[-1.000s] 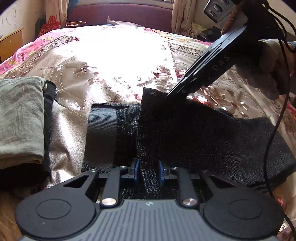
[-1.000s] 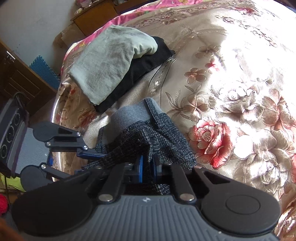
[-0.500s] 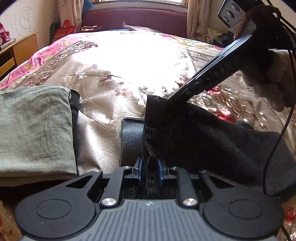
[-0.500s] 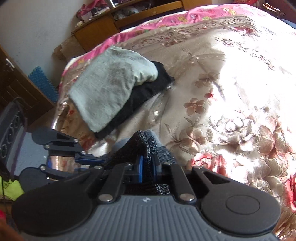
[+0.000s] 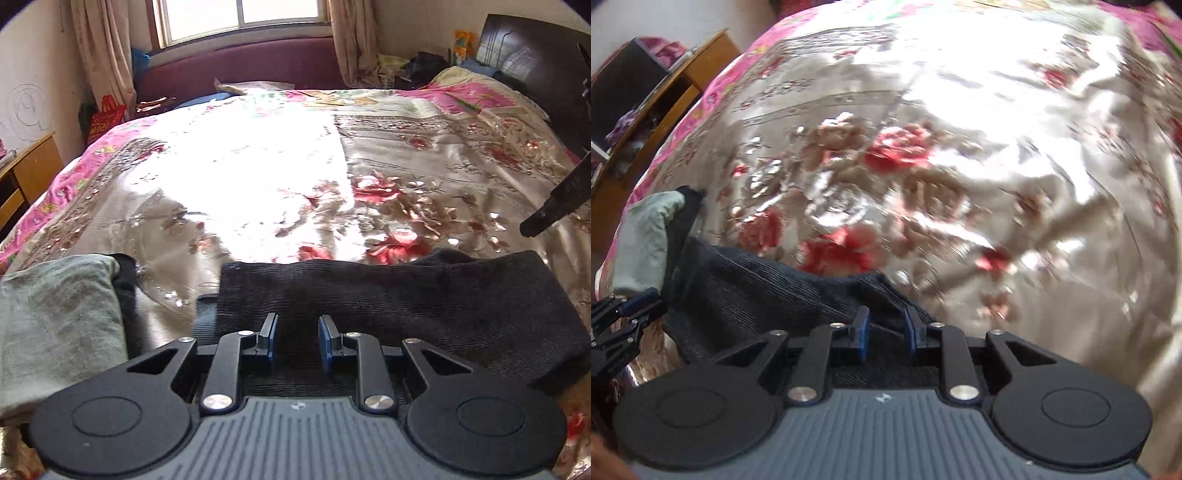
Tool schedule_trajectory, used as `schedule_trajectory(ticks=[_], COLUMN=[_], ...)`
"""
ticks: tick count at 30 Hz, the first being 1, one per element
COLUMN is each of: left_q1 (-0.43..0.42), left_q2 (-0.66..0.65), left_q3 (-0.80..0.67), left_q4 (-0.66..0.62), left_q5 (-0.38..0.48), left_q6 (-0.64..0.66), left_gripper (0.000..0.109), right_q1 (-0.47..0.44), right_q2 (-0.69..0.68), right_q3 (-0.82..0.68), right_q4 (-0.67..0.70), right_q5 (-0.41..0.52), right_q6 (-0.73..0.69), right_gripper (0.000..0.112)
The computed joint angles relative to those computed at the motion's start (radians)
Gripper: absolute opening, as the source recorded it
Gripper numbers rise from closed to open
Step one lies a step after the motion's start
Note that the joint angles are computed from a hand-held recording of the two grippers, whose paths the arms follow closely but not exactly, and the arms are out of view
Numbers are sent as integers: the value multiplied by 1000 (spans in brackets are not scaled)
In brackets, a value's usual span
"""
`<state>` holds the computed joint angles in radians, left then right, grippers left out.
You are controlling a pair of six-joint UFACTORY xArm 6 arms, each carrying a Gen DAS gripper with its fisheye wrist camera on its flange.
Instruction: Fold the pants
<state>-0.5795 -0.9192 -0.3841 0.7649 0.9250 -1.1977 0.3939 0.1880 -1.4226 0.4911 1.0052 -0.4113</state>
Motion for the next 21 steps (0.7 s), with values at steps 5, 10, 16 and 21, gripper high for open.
schedule_trajectory(ticks=[5, 10, 16, 21], left_q1=[23, -31, -20, -2], left_q2=[282, 401, 395, 429], left_q3=[-63, -137, -181, -218], left_q4=[-29, -39, -74, -87], left_q5=[-247, -181, -159, -263], left_q6=[33, 170, 268, 276], left_gripper=[38, 40, 41, 41], right_q1=[-104, -167, -256, -299], right_q2=[-104, -85, -10, -24], right_q3=[244, 302, 255, 267], right_q4=[98, 317, 460, 435], right_q5=[-85, -62, 96, 104], right_q6=[35, -46, -122, -125], right_gripper=[31, 34, 39, 39])
